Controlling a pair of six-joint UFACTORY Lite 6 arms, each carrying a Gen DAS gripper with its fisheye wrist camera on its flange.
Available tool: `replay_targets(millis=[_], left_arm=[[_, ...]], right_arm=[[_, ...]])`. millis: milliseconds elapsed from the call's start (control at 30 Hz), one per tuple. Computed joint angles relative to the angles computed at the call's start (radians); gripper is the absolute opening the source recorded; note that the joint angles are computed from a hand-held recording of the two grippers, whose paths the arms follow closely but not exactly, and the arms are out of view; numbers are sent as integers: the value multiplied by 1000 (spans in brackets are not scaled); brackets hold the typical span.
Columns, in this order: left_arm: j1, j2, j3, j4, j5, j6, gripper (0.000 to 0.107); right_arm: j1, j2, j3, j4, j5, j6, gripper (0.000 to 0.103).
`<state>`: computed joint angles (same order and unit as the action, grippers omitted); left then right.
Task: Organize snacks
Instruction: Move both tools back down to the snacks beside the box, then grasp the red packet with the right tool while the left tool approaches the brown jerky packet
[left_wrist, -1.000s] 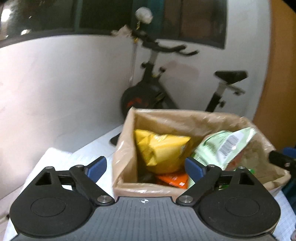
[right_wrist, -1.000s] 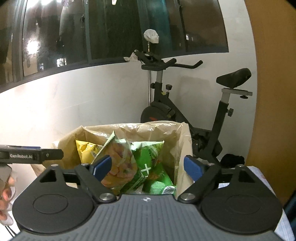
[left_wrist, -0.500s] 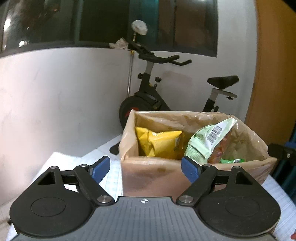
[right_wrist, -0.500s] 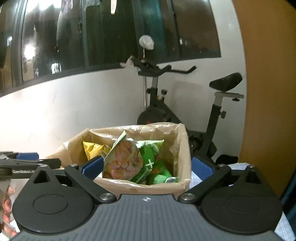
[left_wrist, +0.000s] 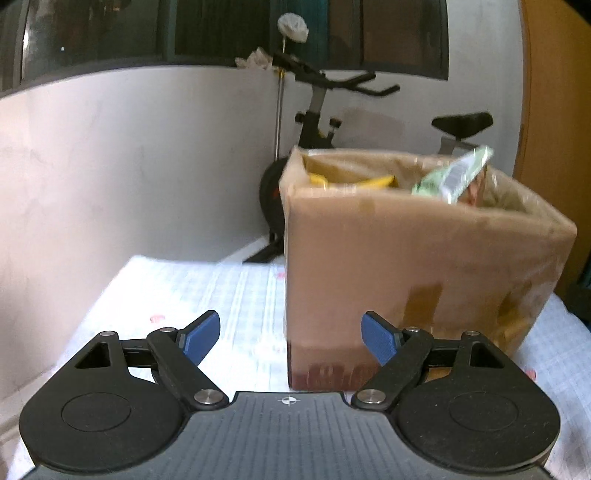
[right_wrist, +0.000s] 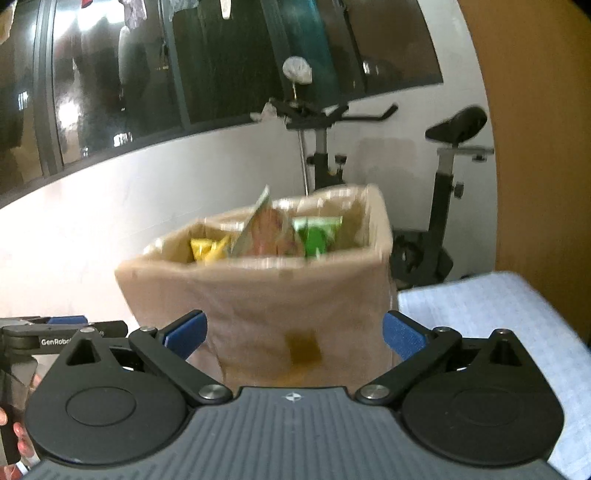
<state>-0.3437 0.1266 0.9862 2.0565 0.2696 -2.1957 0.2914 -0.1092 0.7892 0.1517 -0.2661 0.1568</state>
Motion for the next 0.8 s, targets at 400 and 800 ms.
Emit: replay_targets(millis=[400, 800], left_arm=[[9, 40, -70, 349, -9, -330, 84], [-29, 67, -123, 257, 68, -284, 84]], right_arm=[[-6, 159, -86, -223, -82, 174, 94], [69, 348, -31, -153, -40, 167, 66]])
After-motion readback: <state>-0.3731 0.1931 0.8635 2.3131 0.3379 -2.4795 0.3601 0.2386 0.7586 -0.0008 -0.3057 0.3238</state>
